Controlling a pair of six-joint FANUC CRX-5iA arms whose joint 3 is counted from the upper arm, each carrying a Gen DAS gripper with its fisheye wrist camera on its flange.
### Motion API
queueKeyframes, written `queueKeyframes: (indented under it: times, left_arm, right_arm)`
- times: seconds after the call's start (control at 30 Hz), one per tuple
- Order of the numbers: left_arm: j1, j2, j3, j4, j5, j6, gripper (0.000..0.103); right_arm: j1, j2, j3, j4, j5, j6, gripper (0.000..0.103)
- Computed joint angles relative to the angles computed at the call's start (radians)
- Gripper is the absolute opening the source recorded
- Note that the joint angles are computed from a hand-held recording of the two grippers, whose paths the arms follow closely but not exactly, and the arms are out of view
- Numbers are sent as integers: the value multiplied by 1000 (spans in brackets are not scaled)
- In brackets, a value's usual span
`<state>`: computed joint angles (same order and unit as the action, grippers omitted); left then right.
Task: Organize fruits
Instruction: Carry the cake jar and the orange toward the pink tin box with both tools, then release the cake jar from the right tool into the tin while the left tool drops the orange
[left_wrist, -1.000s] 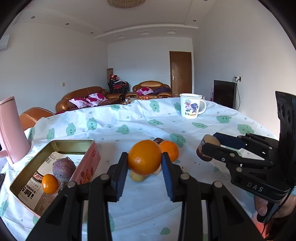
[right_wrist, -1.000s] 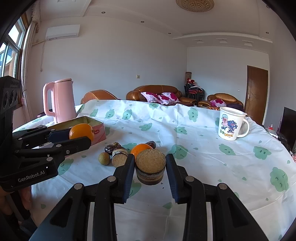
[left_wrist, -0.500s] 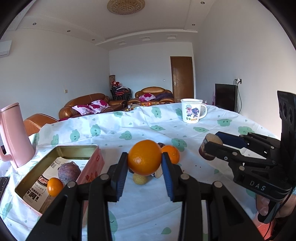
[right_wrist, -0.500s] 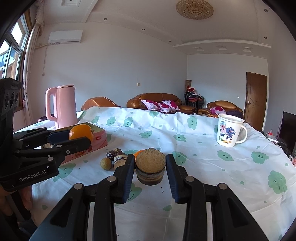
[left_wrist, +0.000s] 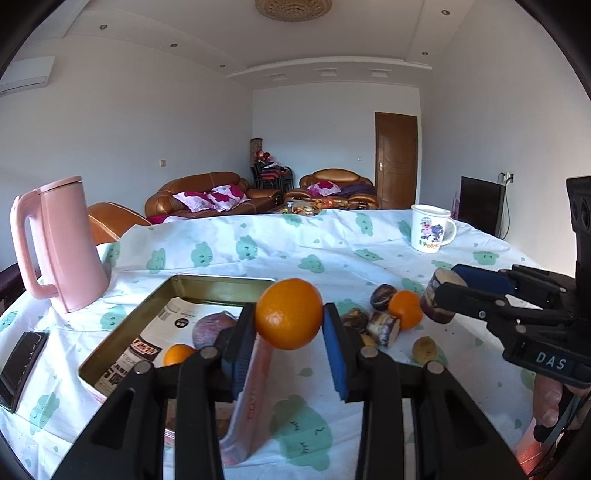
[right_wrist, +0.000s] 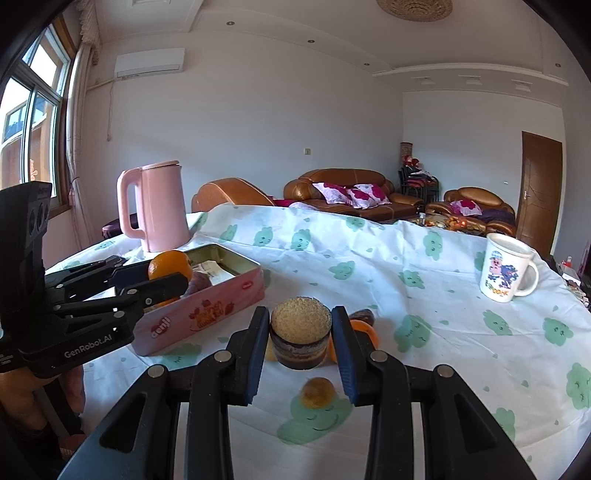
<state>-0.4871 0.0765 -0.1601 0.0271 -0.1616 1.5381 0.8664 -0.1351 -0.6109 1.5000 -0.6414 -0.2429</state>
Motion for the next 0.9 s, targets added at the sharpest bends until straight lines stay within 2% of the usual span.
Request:
queueKeyframes:
  times: [0.17,0.43,0.7,0.9]
  left_arm:
    - [73,-8,9,-11,-39,42,38]
    - [160,19,1,176,-62,-136,38]
    - [199,69,51,214,-146,-186,37]
    - [215,96,88,210,-212,-175,38]
  right_arm:
    - [5,94,120,-64,67,128,36]
    - [19,239,294,-236,123,326,36]
    - [54,374,462,-452,95,559,37]
    - [68,413,519,-522,81,633,37]
